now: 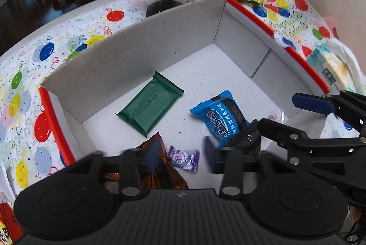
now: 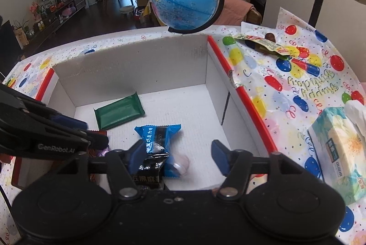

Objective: Organize snacks
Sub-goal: 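Carry both candies over the red box and open both tools to drop them, then move both tools back from the red box toward the snack pile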

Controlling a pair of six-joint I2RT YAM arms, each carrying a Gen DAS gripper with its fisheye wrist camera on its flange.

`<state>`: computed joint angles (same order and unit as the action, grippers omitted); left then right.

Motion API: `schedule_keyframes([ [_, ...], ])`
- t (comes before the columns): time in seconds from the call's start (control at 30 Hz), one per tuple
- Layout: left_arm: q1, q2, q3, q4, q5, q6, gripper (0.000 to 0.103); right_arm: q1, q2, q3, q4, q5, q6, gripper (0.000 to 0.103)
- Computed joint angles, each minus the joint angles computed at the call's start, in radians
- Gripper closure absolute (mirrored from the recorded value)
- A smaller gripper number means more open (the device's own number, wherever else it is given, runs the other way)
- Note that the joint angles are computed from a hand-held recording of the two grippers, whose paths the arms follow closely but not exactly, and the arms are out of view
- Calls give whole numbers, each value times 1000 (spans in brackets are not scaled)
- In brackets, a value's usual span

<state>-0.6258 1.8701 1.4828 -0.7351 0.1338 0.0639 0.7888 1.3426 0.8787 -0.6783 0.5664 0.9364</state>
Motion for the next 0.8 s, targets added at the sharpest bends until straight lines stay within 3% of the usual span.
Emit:
schedule_keyframes([
  [0.3, 25, -128, -79, 20, 40, -17, 31, 97, -59, 39, -109, 95, 95, 20],
  [0.73, 140, -356, -210, -7, 137, 21, 20, 299, -11, 202, -327, 250, 327, 10],
  [0.8, 172, -394, -227, -16, 163, 36, 19, 326, -2, 227, -344, 264, 357, 5],
])
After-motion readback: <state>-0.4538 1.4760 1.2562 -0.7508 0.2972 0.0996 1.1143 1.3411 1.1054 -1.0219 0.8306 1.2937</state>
